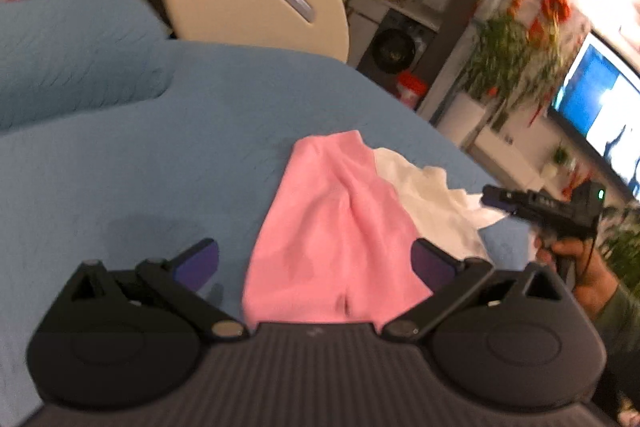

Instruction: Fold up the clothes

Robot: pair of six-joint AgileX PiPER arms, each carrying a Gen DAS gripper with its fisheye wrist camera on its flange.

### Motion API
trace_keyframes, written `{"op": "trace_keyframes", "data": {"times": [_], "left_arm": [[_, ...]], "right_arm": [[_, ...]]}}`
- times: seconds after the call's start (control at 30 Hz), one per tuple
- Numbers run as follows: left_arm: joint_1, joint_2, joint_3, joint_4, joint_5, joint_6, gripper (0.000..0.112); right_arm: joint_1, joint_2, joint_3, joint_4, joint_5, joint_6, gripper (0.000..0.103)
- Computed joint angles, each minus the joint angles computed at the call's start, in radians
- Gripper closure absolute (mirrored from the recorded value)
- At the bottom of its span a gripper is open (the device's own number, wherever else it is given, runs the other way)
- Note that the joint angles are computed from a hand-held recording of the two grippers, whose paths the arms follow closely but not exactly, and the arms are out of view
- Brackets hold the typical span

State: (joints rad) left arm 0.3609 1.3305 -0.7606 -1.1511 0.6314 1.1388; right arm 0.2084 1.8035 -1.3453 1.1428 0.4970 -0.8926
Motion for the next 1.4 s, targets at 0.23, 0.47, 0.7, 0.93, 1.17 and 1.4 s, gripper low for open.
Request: {"op": "trace_keyframes", "data": {"times": [0.23,0.47,0.7,0.93,1.17,1.4], "left_arm": [[-0.339,0.477,-0.628,0.654,-0.154,-0.629,0.011],[-0.442,0.941,-1.322,1.125,0.196,-0.966,0.022],[-0.418,1.139,-1.631,1.072,0.428,-1.028,0.048],[-0.444,1.012,-1.426,1.081,0.334,-0.976,0.101],[-0.509,0.945,-1.296,1.273,0.192,-1.129,0.102],[-0.597,0.99,-1.338,1.8,0.077,-1.578,0.103]], "right_arm": [[-0.037,0.234,-0.334,-0.249,-0.023,0.28,0.038],[-0.036,0.375,-0.499,-0.233,-0.054,0.216,0.039],[-0.189,0.552,-0.787,-0.361,0.236,0.414,0.038],[-0.169,0.627,-0.89,-0.342,0.456,0.283,0.038],[-0.151,0.665,-0.98,-0.372,0.498,0.246,0.09],[-0.082,0.467,-0.689,-0.334,0.026,-0.19,0.091]]}}
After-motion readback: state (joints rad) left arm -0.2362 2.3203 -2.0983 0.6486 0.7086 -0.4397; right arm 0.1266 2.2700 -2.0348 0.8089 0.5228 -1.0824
